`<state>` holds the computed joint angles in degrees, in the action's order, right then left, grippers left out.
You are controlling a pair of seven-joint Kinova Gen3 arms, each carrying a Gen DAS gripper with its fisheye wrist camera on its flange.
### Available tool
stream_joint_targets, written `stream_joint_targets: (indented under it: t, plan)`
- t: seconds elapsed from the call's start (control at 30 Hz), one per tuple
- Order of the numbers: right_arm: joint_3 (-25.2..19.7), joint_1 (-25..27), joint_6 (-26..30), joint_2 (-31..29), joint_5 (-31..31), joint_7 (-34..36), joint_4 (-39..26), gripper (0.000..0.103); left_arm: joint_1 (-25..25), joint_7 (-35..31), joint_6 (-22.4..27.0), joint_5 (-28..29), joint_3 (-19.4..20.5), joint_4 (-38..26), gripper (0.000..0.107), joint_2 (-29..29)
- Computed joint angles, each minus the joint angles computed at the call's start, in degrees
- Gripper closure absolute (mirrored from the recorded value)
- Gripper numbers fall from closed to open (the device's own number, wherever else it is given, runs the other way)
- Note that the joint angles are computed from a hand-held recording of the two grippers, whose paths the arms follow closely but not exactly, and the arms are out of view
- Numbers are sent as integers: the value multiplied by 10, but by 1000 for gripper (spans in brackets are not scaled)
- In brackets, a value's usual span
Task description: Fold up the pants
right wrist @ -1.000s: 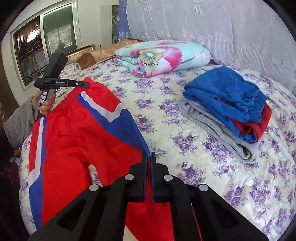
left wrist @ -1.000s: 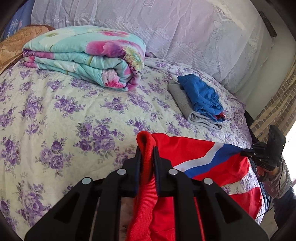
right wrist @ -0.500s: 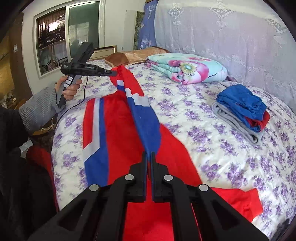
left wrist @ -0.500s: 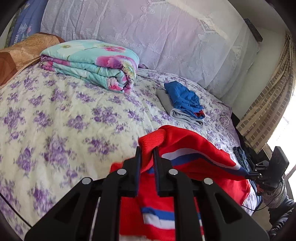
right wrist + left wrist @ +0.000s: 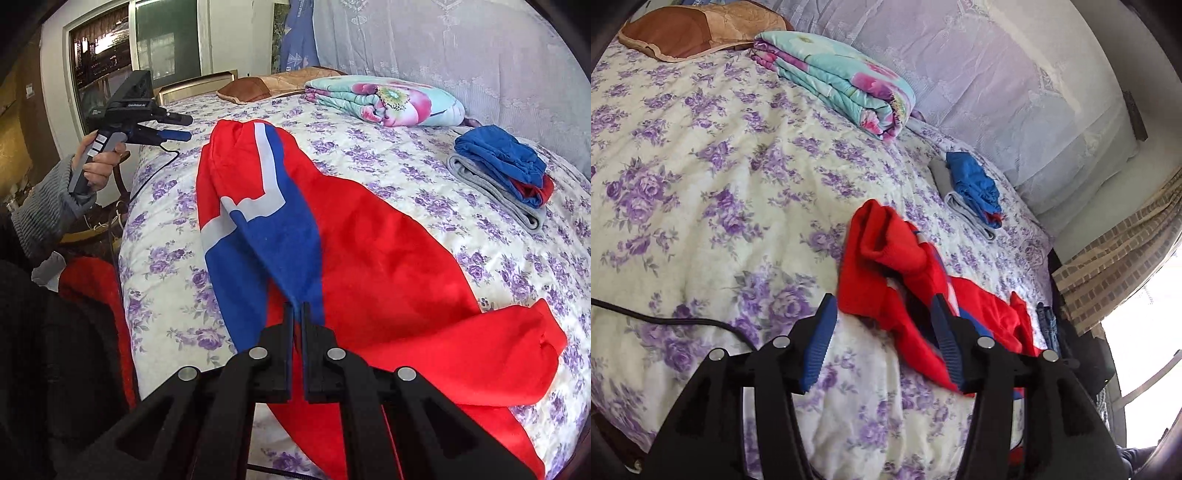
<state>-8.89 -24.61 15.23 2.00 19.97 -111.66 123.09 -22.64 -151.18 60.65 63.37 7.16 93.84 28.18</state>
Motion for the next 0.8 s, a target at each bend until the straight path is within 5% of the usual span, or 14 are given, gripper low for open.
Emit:
stream_joint_targets:
  t: [0.07, 0.27, 0.3, 0.37, 0.57, 0.73, 0.8]
  plan:
    - [0, 0, 2, 1, -1, 3, -1, 99, 33, 33, 5, -1, -23, -21, 38, 1]
    - [0, 4, -11, -8, -4, -2, 10, 99, 164, 172, 44, -28, -152, -116, 40, 50]
    - [-1, 6, -12, -9, -10, 4, 10, 99, 167, 196, 49, -40, -151, -130, 42, 53]
    - [-3, 10, -11, -9, -24, 20, 10, 99, 152, 230, 50, -68, -117, -149, 66, 58]
    - [-5, 10, -9, -13, -10, 4, 11, 99, 85, 278, 1, -115, -3, -147, 90, 56]
    - [-11, 13, -3, -21, -59, 50, 18, 99, 30, 226, -10, -92, 26, -78, 93, 29]
    - [-12, 16, 3, -14, -97, 85, 20, 99, 44, 212, -9, -90, 1, -57, 93, 29]
